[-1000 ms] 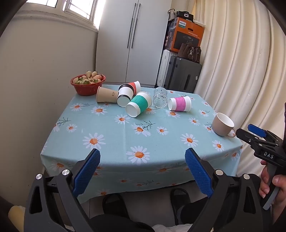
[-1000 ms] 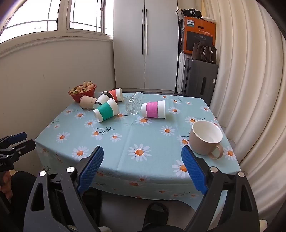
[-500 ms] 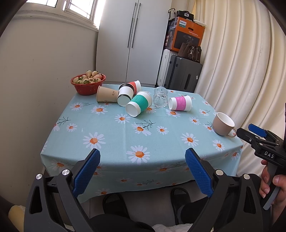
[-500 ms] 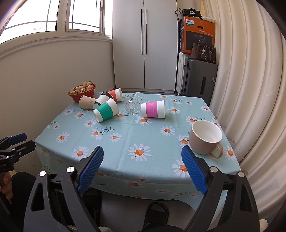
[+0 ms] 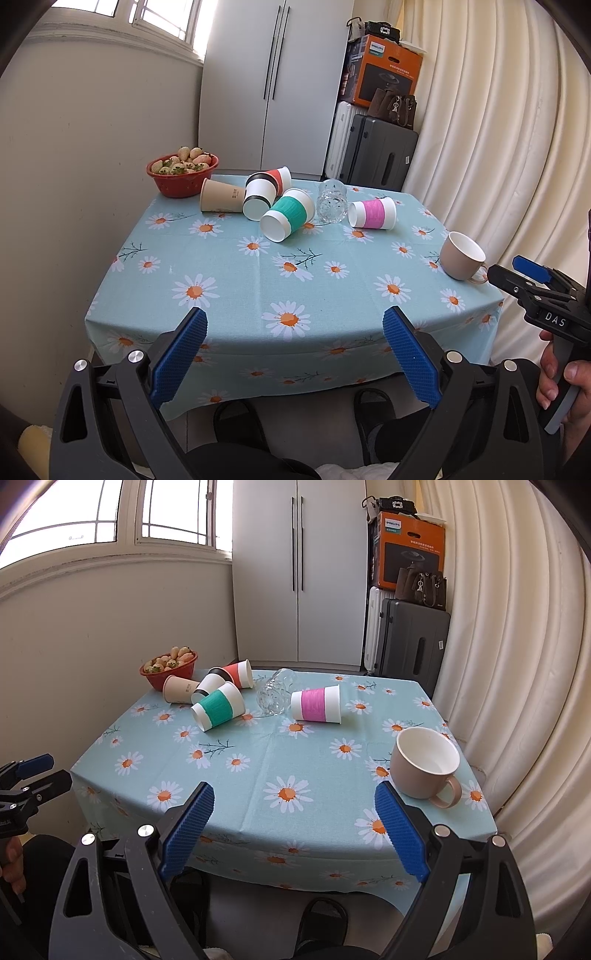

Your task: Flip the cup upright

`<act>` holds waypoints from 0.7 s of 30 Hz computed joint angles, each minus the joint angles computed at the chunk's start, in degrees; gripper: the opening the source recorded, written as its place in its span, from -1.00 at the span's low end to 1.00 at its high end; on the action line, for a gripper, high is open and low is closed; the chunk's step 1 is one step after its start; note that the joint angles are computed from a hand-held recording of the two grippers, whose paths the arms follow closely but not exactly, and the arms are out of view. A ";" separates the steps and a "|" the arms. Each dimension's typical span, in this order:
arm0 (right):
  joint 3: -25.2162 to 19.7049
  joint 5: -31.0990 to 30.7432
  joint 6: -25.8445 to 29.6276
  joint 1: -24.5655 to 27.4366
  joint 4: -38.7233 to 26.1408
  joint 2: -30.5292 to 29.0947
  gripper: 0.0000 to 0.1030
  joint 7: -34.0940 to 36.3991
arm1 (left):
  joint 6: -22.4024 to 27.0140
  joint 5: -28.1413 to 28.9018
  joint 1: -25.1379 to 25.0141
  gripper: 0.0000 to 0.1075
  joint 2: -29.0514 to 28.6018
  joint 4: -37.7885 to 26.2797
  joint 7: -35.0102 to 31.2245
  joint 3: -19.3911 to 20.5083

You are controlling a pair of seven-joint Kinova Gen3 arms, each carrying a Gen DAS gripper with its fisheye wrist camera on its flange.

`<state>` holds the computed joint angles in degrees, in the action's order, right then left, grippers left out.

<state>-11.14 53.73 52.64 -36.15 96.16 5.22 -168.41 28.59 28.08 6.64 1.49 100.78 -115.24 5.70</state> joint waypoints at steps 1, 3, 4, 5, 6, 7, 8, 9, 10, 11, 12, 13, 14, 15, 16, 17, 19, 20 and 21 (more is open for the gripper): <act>-0.01 -0.10 0.03 0.01 -0.02 0.02 0.71 0.12 | 0.02 0.03 0.00 0.75 -0.01 -0.01 0.04 -0.01; 0.03 -0.22 -0.10 0.07 0.02 0.01 0.71 0.18 | 0.07 -0.16 0.05 0.75 0.00 -0.05 0.16 0.00; 0.04 -0.14 -0.15 0.07 0.12 -0.04 0.71 0.05 | 0.12 -0.15 0.05 0.75 -0.01 -0.07 0.13 0.00; 0.03 -0.18 -0.06 0.08 -0.08 0.11 0.71 0.20 | 0.03 -0.13 0.05 0.75 -0.01 -0.03 0.10 -0.01; 0.06 -0.25 -0.08 0.10 -0.10 0.12 0.71 0.29 | 0.00 -0.19 0.07 0.75 -0.01 -0.02 0.19 0.00; 0.10 -0.34 -0.14 0.14 -0.11 0.11 0.71 0.39 | 0.04 -0.19 0.08 0.75 0.00 -0.05 0.22 0.00; 0.09 -0.35 -0.10 0.11 -0.13 0.10 0.71 0.39 | 0.04 -0.19 0.08 0.75 0.00 -0.05 0.22 0.00; 0.09 -0.33 -0.09 0.10 -0.14 0.11 0.71 0.38 | 0.01 -0.34 0.11 0.75 -0.03 -0.03 0.31 0.01; 0.10 -0.30 -0.16 0.09 -0.06 0.07 0.71 0.31 | -0.04 -0.42 0.13 0.75 -0.06 -0.01 0.34 0.02; 0.09 -0.21 -0.02 0.05 -0.17 0.15 0.72 0.26 | -0.03 0.25 -0.07 0.75 -0.37 0.45 -0.46 -0.12; 0.10 -0.16 -0.05 0.03 -0.13 0.15 0.72 0.19 | -0.02 0.27 -0.06 0.75 -0.37 0.44 -0.46 -0.17; 0.12 -0.22 -0.06 0.05 -0.17 0.18 0.73 0.25 | 0.08 0.43 -0.07 0.75 -0.30 0.38 -0.56 -0.20; 0.10 -0.21 0.02 0.00 -0.18 0.17 0.73 0.22 | 0.16 0.49 -0.08 0.75 -0.32 0.37 -0.56 -0.22; 0.12 -0.26 -0.02 0.01 -0.17 0.17 0.73 0.25 | 0.09 0.41 -0.04 0.75 -0.33 0.39 -0.55 -0.21; 0.12 -0.32 -0.06 0.02 -0.13 0.15 0.73 0.27 | 0.06 0.38 -0.02 0.75 -0.33 0.41 -0.54 -0.21; 0.12 -0.32 -0.06 0.02 -0.13 0.15 0.73 0.27 | 0.09 0.34 0.00 0.75 -0.39 0.44 -0.50 -0.21; 0.12 -0.33 -0.07 0.01 -0.12 0.15 0.73 0.24 | 0.05 0.38 0.00 0.75 -0.33 0.41 -0.55 -0.24; 0.13 -0.23 -0.09 0.00 -0.08 0.14 0.73 0.21 | 0.08 0.40 -0.01 0.75 -0.31 0.38 -0.53 -0.25; 0.12 -0.22 -0.08 0.00 -0.07 0.16 0.73 0.22 | 0.08 0.40 -0.01 0.75 -0.31 0.38 -0.53 -0.25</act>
